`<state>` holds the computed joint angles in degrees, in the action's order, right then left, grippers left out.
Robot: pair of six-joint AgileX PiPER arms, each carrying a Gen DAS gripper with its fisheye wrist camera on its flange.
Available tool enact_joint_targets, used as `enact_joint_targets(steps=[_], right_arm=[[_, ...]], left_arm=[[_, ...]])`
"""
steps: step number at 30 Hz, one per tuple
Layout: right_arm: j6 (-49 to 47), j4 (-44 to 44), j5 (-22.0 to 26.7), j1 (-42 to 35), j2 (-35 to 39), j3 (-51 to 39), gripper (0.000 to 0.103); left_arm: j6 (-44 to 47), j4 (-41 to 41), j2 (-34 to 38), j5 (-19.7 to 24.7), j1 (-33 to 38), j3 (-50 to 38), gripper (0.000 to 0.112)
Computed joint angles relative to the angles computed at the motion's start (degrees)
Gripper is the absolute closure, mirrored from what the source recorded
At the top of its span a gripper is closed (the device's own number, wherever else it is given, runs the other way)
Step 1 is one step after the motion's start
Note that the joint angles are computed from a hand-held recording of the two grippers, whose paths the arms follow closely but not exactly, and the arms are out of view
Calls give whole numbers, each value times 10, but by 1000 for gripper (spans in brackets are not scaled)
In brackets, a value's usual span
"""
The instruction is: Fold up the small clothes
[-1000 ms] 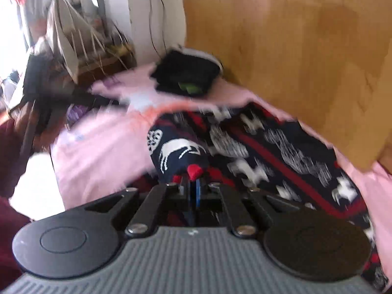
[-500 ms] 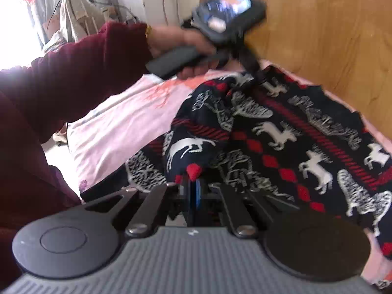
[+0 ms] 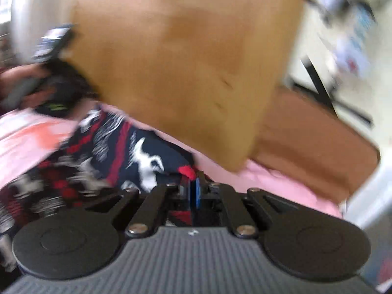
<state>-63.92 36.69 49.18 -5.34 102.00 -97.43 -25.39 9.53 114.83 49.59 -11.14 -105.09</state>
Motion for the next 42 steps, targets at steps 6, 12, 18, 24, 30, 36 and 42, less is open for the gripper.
enact_joint_targets(steps=[6,12,18,24,30,36,42], right_arm=[[170,-105,-2,16,167,-140,96],[188,-81,12,10,195,-162,96],[162,-33,23,5,186,-176,96],[91,96,21,-10,161,-161,96],[278,-101,58,34,299,-319,85],[348,-31,66,-21,326,-368,61],[315,-9,25,-37,285,-285,56]], left_arm=[[11,-51,-18,-78,8,82,86],[38,-20,-8,-86,-8,95,50],[44,-9,-7,-133,-12,131,103],[111,-190,-33,-211,84,203,103],[-16,-47,-41,-234,55,233,92],[-124,51,-129,-304,34,319,87],[0,-56,-147,-366,-8,367,81]])
